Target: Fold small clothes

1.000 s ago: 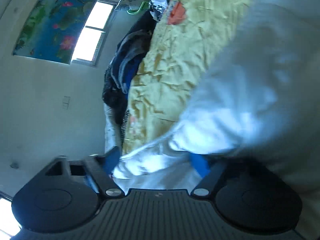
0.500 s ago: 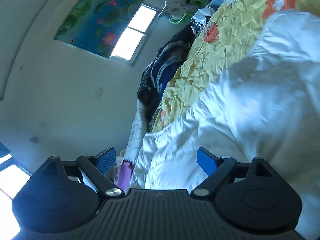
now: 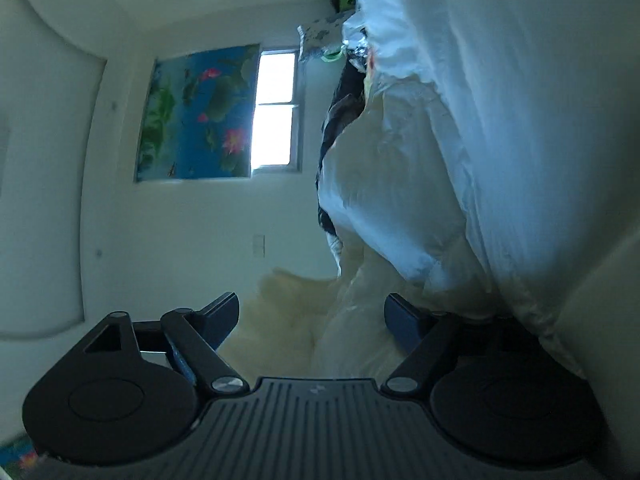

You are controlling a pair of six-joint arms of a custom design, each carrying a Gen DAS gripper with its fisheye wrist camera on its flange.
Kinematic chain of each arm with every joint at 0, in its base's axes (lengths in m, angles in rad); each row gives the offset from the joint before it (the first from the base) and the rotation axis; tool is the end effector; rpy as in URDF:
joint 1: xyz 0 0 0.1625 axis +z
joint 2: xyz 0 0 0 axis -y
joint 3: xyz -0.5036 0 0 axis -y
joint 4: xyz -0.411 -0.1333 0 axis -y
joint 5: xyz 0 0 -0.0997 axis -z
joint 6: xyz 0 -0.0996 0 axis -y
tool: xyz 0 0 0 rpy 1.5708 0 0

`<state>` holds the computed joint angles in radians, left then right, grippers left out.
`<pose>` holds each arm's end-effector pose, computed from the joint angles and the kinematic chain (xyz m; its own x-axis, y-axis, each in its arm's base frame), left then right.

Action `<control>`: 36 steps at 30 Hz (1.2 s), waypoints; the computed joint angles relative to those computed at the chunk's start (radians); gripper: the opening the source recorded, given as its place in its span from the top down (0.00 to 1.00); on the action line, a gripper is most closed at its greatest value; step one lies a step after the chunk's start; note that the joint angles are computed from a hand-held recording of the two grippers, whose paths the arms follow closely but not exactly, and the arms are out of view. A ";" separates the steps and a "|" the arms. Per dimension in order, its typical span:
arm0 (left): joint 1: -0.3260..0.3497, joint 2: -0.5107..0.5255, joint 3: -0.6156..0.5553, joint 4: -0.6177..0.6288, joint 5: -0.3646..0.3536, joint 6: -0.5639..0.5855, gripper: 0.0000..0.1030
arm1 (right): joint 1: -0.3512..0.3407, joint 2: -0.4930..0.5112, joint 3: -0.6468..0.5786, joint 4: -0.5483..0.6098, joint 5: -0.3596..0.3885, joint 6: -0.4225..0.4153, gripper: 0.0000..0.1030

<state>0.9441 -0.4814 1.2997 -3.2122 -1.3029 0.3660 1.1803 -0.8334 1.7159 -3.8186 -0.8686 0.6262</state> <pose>-0.3783 -0.7947 0.1035 -0.6929 0.5784 -0.4305 0.6926 0.3681 -0.6203 -0.0816 -0.7174 0.2999 -0.7215 -0.1277 -0.6805 0.6177 0.3253 -0.7160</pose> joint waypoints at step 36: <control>-0.067 0.039 0.220 -0.074 -0.034 0.562 0.80 | 0.216 -0.189 -0.100 0.736 -0.393 -0.803 0.46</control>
<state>0.8771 -0.4420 1.5196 -3.2861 -1.3372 0.9284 1.3959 -1.0220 1.6158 -3.0828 -1.2612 -0.1764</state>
